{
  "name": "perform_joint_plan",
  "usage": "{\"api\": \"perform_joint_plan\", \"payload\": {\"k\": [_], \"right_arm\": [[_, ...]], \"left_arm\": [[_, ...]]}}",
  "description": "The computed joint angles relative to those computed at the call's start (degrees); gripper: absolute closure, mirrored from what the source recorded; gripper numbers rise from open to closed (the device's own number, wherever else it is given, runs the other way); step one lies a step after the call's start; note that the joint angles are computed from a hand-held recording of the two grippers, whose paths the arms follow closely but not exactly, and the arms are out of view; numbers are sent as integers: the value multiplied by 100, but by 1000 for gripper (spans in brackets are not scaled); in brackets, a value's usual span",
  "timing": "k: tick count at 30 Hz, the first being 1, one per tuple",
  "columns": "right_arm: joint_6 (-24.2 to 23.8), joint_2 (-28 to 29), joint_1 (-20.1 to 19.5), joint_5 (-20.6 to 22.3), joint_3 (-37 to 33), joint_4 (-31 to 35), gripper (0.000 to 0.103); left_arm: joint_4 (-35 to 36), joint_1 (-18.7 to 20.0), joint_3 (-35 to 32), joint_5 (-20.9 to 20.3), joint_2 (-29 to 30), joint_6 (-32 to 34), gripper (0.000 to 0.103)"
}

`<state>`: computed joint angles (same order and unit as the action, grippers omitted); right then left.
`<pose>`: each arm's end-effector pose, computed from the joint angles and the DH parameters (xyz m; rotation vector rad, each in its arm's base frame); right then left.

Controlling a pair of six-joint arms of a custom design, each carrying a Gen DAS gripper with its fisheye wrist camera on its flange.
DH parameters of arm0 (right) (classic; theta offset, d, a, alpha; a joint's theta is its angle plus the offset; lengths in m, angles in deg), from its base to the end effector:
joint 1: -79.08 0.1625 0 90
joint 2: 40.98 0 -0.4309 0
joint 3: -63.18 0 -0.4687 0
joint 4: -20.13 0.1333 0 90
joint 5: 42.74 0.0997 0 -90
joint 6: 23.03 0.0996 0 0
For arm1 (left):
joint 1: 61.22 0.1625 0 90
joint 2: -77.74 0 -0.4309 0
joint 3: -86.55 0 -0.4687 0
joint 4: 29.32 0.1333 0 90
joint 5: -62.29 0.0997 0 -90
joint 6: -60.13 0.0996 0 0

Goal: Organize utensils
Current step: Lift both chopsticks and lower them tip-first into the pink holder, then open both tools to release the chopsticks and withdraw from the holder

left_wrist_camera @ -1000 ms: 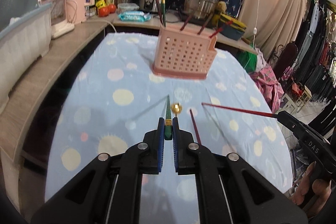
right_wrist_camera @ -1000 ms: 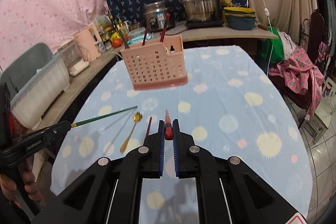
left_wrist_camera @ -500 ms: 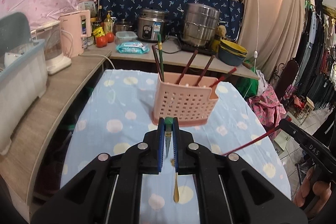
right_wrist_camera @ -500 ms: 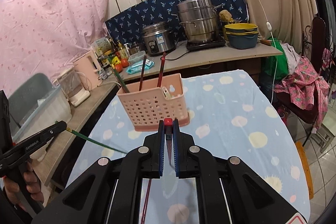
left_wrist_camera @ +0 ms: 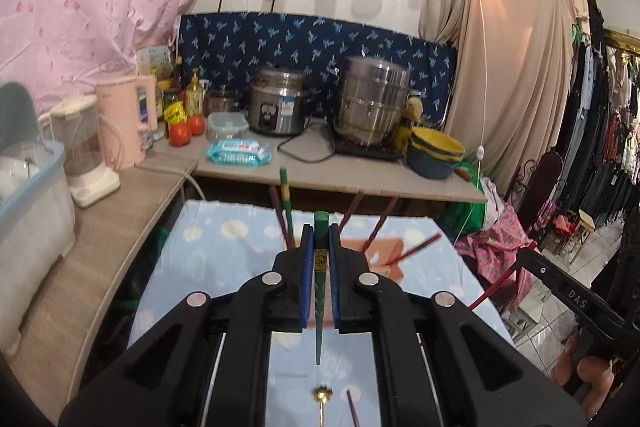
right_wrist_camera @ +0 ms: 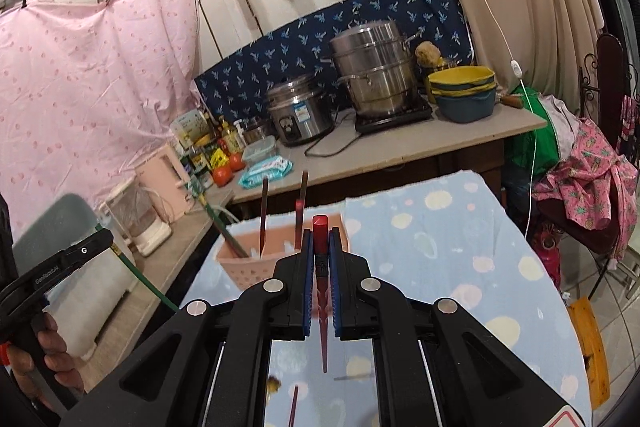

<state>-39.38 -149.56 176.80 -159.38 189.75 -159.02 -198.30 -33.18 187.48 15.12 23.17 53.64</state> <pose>0.1449 -0.4092 0.4918 0.0933 -2.2070 1.5149 -0.5203 -0.5049 0.1666 0.9377 2.4190 -1.1922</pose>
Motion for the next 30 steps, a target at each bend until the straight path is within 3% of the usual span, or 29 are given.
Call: {"api": "perform_joint_plan", "payload": {"k": [15, 30], "right_arm": [[-391, 1102, 31, 170, -1365, -707, 96], [-166, 1449, -324, 324, -1439, -282, 96]], "left_arm": [[-709, 235, -1579, -144, 930, 1042, 96], [-79, 603, -1694, -167, 1203, 501, 96]]}}
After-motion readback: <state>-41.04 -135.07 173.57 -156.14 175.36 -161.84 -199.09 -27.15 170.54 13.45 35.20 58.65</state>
